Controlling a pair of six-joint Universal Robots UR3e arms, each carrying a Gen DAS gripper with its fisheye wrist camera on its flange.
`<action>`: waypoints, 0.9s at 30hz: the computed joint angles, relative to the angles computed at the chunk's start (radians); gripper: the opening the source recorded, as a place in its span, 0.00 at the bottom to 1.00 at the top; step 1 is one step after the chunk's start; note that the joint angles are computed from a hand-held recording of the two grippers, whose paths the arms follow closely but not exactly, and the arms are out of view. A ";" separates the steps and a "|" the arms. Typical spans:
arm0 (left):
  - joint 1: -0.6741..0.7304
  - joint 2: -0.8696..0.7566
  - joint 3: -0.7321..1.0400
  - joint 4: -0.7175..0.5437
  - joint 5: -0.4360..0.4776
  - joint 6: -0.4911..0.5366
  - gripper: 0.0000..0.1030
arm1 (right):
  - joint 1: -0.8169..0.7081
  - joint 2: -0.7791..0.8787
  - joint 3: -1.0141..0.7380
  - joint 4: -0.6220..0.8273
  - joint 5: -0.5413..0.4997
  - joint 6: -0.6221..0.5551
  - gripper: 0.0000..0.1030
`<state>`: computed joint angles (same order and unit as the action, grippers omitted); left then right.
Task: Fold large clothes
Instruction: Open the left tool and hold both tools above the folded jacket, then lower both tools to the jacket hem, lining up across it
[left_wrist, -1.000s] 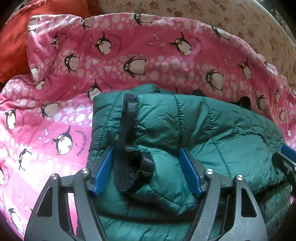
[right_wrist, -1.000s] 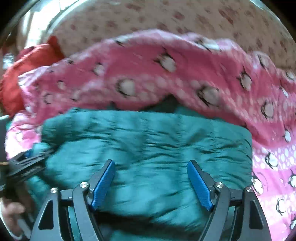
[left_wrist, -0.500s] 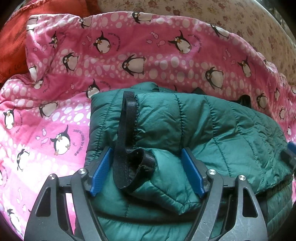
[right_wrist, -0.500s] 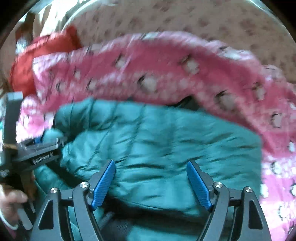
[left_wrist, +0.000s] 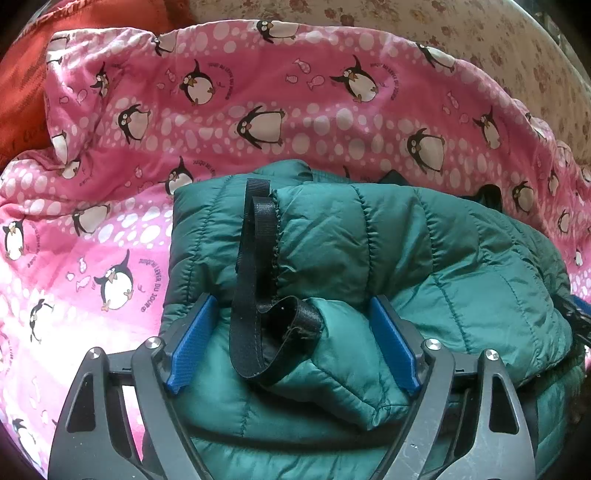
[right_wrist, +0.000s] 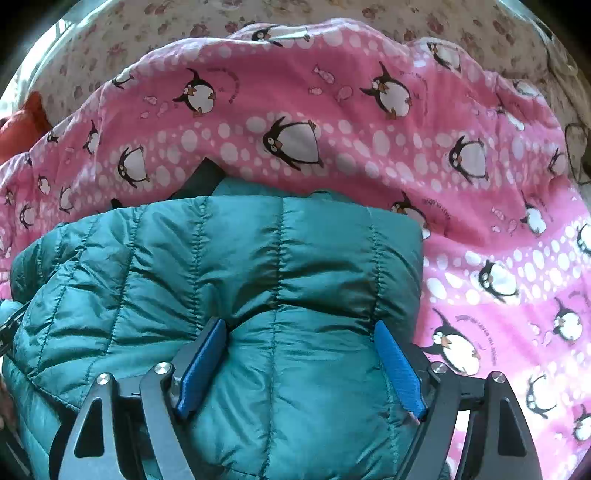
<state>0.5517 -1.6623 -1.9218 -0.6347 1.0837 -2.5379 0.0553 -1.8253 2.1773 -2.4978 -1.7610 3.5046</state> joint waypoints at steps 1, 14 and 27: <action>0.000 0.000 0.000 0.000 0.000 0.000 0.82 | 0.013 -0.021 -0.006 0.021 -0.017 0.004 0.77; 0.006 0.005 -0.011 0.003 -0.020 0.014 0.88 | 0.036 -0.075 0.034 0.051 -0.004 0.035 0.79; 0.298 0.364 -0.099 -0.401 -0.160 0.363 0.88 | 0.038 -0.479 0.005 0.422 0.044 0.058 0.78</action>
